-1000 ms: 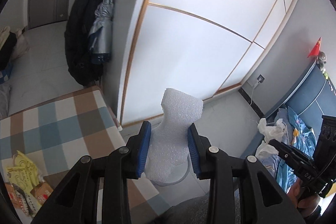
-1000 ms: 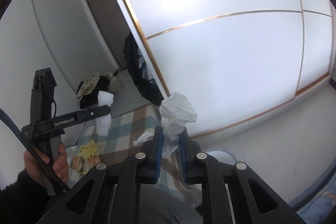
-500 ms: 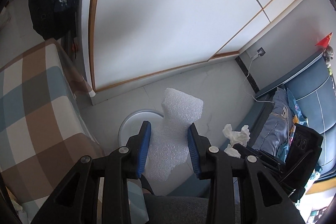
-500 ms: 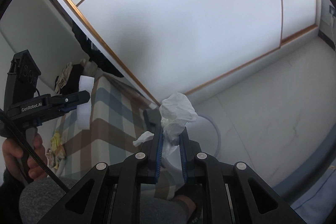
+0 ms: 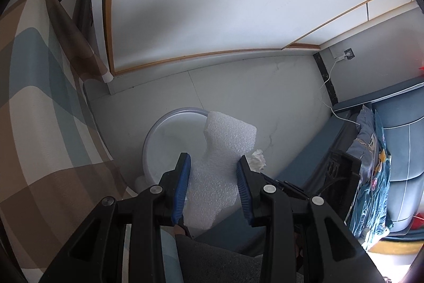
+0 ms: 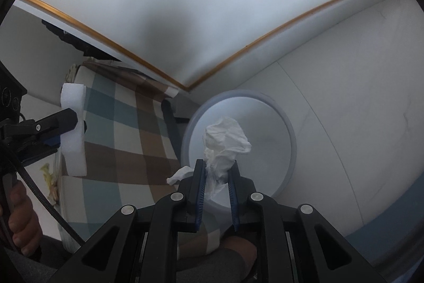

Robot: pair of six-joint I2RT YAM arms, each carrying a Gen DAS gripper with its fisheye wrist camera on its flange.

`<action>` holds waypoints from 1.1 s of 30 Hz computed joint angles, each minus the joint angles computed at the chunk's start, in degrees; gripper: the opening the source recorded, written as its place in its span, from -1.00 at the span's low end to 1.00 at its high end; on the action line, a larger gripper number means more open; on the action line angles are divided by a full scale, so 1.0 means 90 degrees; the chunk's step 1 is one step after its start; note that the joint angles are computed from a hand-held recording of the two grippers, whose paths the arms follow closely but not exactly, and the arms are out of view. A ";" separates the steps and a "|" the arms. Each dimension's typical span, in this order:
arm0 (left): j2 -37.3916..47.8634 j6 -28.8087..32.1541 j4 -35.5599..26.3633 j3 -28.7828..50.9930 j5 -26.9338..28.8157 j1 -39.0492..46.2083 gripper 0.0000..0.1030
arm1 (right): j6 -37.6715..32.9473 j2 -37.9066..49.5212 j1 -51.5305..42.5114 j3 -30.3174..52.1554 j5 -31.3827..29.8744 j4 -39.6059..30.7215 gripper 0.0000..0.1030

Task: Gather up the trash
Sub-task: 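Hold the right gripper over the bin and open it to drop the tissue, then open the left gripper over the bin to drop the foam sheet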

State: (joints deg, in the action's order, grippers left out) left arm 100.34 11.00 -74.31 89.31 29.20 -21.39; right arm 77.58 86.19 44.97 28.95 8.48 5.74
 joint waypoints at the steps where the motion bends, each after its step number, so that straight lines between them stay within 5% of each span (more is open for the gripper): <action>1: 0.0025 -0.0032 -0.0002 -0.0001 -0.0051 -0.0054 -0.42 | 0.0018 0.0055 -0.0074 -0.0187 -0.0070 0.0262 -0.66; 4: 0.0062 -0.0187 0.0050 -0.0022 -0.0142 -0.0194 -0.42 | 0.0130 0.0386 -0.0272 -0.0477 -0.0300 0.1051 -0.50; 6: 0.0129 -0.0247 0.0094 -0.0040 -0.0177 -0.0262 -0.42 | 0.0083 0.0495 -0.0341 -0.0603 -0.0366 0.1288 -0.13; 8: 0.0209 -0.0341 0.0120 -0.0041 -0.0202 -0.0326 -0.42 | 0.0044 0.0472 -0.0349 -0.0781 -0.0362 0.1609 -0.09; 16: 0.0462 -0.0486 0.0309 -0.0026 -0.0457 -0.0597 -0.43 | 0.0300 -0.0139 -0.0109 -0.1216 0.0184 0.1539 0.23; 18: 0.0563 -0.0494 0.0336 -0.0031 -0.0550 -0.0669 -0.42 | 0.0469 -0.0435 -0.0029 -0.1280 0.0387 0.1120 0.63; 33: 0.1513 -0.0709 -0.0183 0.0152 -0.0928 -0.1183 -0.42 | 0.1163 -0.1444 0.0188 -0.1721 0.0689 0.0289 0.76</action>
State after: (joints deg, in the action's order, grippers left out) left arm 113.95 4.62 -75.95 90.68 20.85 -32.04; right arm 88.05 73.19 46.66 13.46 14.69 8.34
